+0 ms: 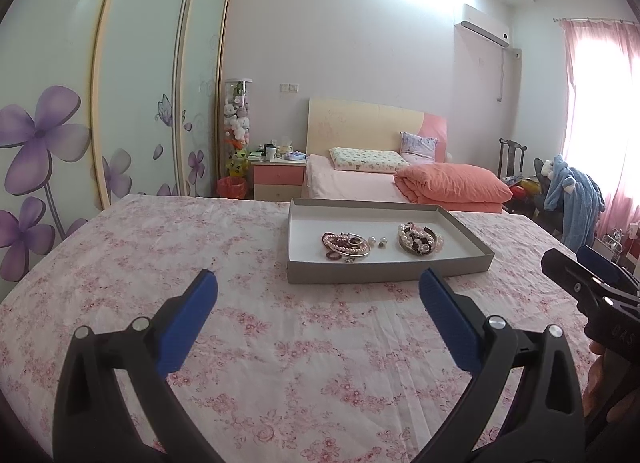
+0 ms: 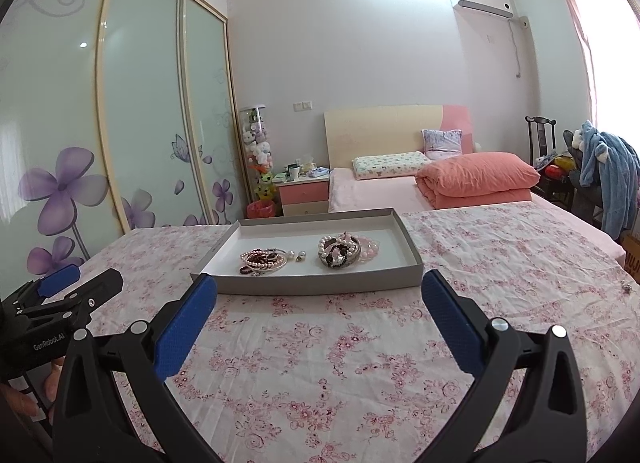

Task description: Organize jewelry

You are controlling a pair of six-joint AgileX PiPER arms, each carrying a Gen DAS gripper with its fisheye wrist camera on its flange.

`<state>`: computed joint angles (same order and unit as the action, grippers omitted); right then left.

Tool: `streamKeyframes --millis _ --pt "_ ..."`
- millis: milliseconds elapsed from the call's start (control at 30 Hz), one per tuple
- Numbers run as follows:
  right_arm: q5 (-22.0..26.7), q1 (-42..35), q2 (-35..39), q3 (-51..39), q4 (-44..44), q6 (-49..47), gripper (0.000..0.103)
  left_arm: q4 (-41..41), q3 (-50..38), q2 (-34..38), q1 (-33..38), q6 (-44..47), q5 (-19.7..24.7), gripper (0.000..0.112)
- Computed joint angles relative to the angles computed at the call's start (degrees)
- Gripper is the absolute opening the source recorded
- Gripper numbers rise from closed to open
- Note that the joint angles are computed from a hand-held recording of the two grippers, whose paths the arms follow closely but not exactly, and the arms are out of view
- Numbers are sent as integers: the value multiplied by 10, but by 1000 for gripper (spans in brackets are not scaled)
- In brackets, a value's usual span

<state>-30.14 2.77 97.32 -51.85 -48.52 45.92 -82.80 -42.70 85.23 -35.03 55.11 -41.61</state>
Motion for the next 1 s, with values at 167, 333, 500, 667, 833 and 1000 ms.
streamKeyframes --millis 167,333,500,667,833,1000 --pt "-1 0 1 0 0 -1 101 0 0 0 -1 -1 -1 99" --pt "-1 0 1 -1 0 -1 101 -6 -3 2 -6 4 -3 99" --pt "-1 0 1 -1 0 -1 101 -12 -10 5 -8 11 -3 99" --pt "0 0 1 -1 -1 1 101 -19 -14 7 -12 17 -3 99" --pt "0 -1 2 -2 -3 4 101 -19 -16 9 -11 19 -1 99" --pt "-3 -4 6 -3 -5 6 101 -20 -17 9 -11 20 -1 99"
